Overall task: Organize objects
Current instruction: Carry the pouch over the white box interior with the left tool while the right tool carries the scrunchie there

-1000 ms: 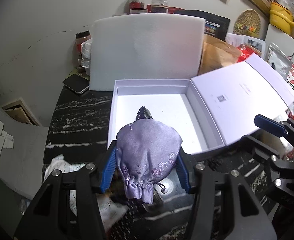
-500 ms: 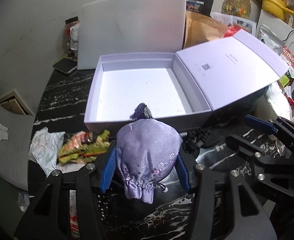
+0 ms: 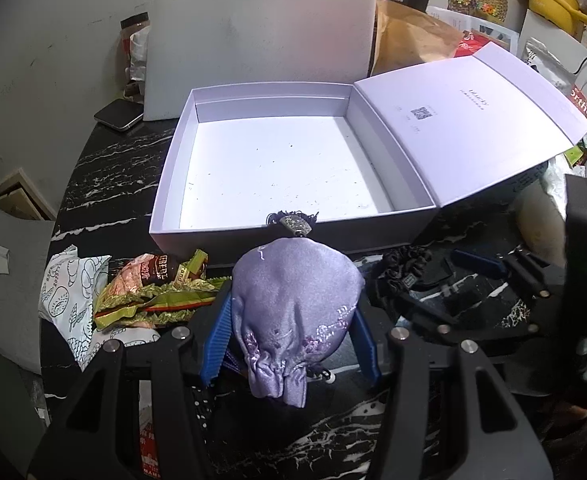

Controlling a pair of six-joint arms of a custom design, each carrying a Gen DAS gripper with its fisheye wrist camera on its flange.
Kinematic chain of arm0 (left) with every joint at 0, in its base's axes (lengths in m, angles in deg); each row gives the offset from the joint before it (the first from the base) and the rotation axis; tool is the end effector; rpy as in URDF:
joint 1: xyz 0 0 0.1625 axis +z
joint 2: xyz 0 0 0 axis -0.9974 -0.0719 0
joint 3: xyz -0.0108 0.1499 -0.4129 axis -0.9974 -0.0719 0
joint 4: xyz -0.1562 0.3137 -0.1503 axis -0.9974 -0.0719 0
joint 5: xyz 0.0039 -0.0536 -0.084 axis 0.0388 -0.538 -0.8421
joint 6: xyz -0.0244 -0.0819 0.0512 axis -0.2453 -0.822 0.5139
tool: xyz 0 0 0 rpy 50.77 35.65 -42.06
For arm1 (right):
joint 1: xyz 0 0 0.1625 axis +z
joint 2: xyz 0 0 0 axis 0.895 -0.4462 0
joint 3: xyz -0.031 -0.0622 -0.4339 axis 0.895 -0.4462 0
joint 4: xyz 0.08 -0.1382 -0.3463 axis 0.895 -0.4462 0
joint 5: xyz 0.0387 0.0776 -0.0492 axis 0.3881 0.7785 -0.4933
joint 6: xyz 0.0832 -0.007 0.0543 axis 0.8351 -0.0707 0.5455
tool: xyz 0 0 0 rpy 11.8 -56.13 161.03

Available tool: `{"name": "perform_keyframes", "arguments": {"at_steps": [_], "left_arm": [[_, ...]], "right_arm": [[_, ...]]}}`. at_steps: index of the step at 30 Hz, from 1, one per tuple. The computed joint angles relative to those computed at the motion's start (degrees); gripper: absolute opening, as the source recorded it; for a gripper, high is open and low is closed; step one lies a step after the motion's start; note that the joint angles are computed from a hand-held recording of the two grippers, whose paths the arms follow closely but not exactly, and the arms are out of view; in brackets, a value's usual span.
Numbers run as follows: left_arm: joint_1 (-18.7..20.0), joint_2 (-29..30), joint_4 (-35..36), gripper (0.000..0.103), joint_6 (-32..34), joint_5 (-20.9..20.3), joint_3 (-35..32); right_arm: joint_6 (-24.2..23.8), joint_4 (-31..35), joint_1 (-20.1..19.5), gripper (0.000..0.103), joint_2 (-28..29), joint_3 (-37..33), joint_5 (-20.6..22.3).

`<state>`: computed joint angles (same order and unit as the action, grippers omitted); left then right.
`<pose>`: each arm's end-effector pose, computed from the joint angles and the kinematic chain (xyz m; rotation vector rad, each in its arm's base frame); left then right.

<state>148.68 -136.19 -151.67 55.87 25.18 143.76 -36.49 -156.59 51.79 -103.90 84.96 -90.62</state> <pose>-0.0948 -0.6241 0.3414 0.4357 2.3796 -0.6521 0.3722 -0.6239 0.0079 0.5186 -2.3967 0.6675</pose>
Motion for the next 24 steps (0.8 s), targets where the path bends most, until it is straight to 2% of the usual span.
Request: {"name": "perform_keyframes", "arguments": {"at_steps": [8,9,10,11,13,16,19,24], "left_arm": [[1.08,1.07,0.42,0.051,0.76,-0.89,-1.49],[1.18,1.19,0.45,0.051,0.83,-1.06,-1.61],[1.24,1.26,0.42,0.051,0.93,-1.18,-1.64],[1.27,1.34,0.45,0.051,0.99,-1.23,-1.69],[1.36,1.38,0.53,0.051,1.04,-1.52,-1.75],[1.37,1.33,0.44,0.051,1.04,-1.55,-1.68],[1.21,0.97,-0.21,0.051,0.94,-1.30,-1.15],[0.60,-0.49,-0.93,0.051,0.63,-0.84,0.18]], "right_arm": [[-0.96,0.91,-0.53,0.079,2.71,-3.32,-0.21],[-1.59,0.00,-0.50,0.074,2.88,-3.26,-0.43],[-2.03,-0.49,-0.44,0.058,3.07,-3.36,-0.90],[-2.49,-0.63,-0.30,0.052,3.43,-3.74,-1.97],[-2.37,-0.33,-0.49,0.033,2.92,-3.37,-0.65],[-3.02,-0.96,-0.16,0.013,2.80,-3.20,-0.75],[-2.38,-1.08,-0.18,0.008,2.16,-2.51,-0.15],[-2.02,-3.03,0.33,0.007,0.47,0.01,0.92]]}}
